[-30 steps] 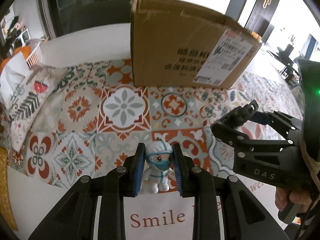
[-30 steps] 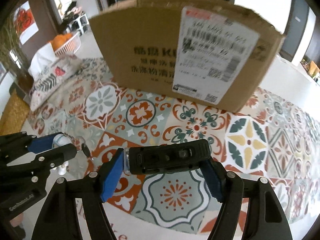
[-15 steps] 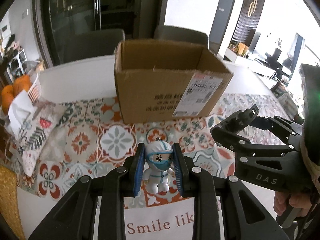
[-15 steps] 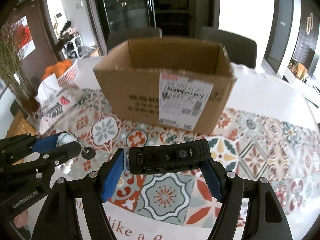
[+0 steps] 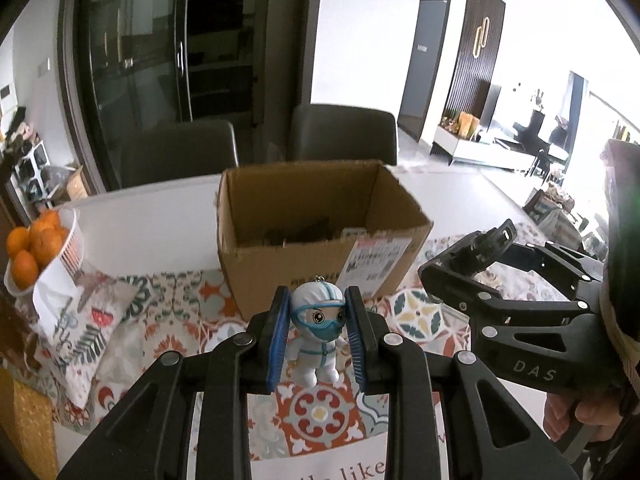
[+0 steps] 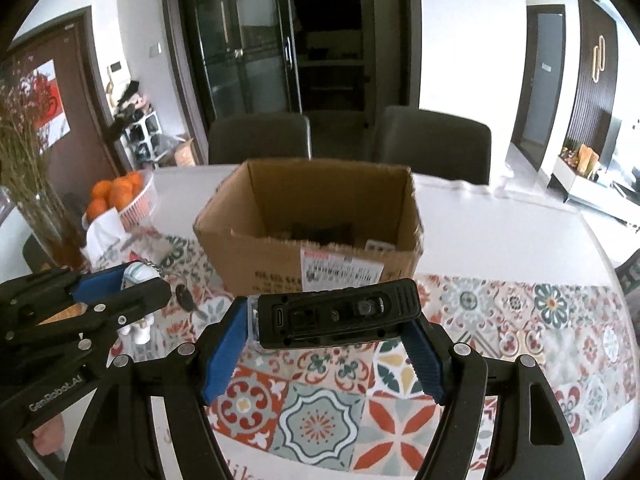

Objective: Organize rigid objects
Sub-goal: 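Carry the figurine and black holder over the box and lower them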

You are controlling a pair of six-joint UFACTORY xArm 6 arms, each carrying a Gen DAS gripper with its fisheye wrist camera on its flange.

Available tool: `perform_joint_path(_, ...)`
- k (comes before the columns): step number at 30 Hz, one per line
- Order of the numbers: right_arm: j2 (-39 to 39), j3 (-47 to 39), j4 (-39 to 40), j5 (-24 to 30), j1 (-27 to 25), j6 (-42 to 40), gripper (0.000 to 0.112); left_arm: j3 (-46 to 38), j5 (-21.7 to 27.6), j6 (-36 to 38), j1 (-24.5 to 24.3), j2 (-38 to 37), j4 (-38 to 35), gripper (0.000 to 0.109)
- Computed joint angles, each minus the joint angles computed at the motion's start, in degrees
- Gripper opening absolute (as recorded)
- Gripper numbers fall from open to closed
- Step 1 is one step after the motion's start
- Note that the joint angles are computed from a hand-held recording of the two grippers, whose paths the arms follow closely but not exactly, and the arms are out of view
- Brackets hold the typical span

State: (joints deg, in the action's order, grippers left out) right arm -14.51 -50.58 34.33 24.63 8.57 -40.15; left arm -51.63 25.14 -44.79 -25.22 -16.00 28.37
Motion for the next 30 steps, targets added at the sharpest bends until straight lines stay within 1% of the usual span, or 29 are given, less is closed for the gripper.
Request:
perform_joint_path(7,1.5,-3.6,1.6,0.0,0.0,-0.5,0.073,-3.7,-1.1,1.9,1.2,2.1,-0.6,0.027)
perform_joint_path(20,8.1,-12.4,1.6,-1.0,1.2,-0.2,0.073,-11.2,-3.0,5.1,4.6,8.0,-1.3,0.027)
perform_joint_path(26,11.8,-16.5,0.3,-1.4,1.5,0.5,0.073,-15.4,-3.0,6.6,5.7,11.7,-1.6,0.027)
perform_joint_path(30,15.5,-20.7,-1.8,-0.3,1.2,2.5,0.073,-19.2,-2.2,8.9,6.3,15.2,-4.0,0.027)
